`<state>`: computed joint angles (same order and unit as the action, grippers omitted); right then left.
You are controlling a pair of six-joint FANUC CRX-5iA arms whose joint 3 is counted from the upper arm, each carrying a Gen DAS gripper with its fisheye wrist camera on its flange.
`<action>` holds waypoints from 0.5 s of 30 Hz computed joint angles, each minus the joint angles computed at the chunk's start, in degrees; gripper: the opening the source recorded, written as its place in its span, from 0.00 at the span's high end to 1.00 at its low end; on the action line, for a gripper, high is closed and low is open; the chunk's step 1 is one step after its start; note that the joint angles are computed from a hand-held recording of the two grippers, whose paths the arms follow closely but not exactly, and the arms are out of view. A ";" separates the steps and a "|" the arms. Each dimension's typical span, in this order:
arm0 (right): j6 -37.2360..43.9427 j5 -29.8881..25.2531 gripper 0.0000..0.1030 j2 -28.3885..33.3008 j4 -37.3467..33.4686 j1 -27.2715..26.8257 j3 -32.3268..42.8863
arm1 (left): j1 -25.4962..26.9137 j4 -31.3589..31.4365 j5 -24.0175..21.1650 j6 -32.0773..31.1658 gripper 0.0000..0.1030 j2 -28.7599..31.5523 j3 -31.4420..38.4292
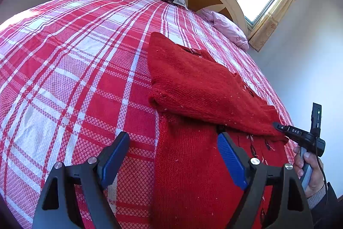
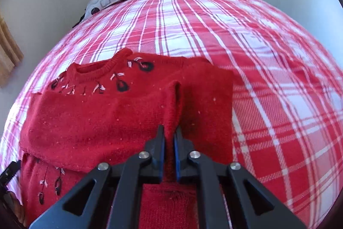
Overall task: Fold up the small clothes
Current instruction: 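Fold the held side edge inward over the body and open the right tool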
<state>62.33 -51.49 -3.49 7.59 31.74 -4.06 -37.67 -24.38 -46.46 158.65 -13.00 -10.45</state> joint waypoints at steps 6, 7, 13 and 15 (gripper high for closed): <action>4.69 -0.75 0.57 -2.04 -5.55 -2.48 1.24 | 0.18 -0.04 0.82 0.57 0.18 -0.29 -0.39; 4.58 0.14 0.44 -2.98 -6.32 -3.00 0.74 | 0.28 0.01 1.16 0.75 0.18 -0.53 -0.71; 2.46 -2.22 0.44 -6.75 -4.43 -1.95 -2.30 | -0.04 0.28 -0.96 -0.18 0.18 0.36 0.63; 1.96 -3.09 0.44 -8.17 -3.31 -0.68 -3.82 | -0.06 1.33 -3.65 -1.68 0.18 1.04 1.95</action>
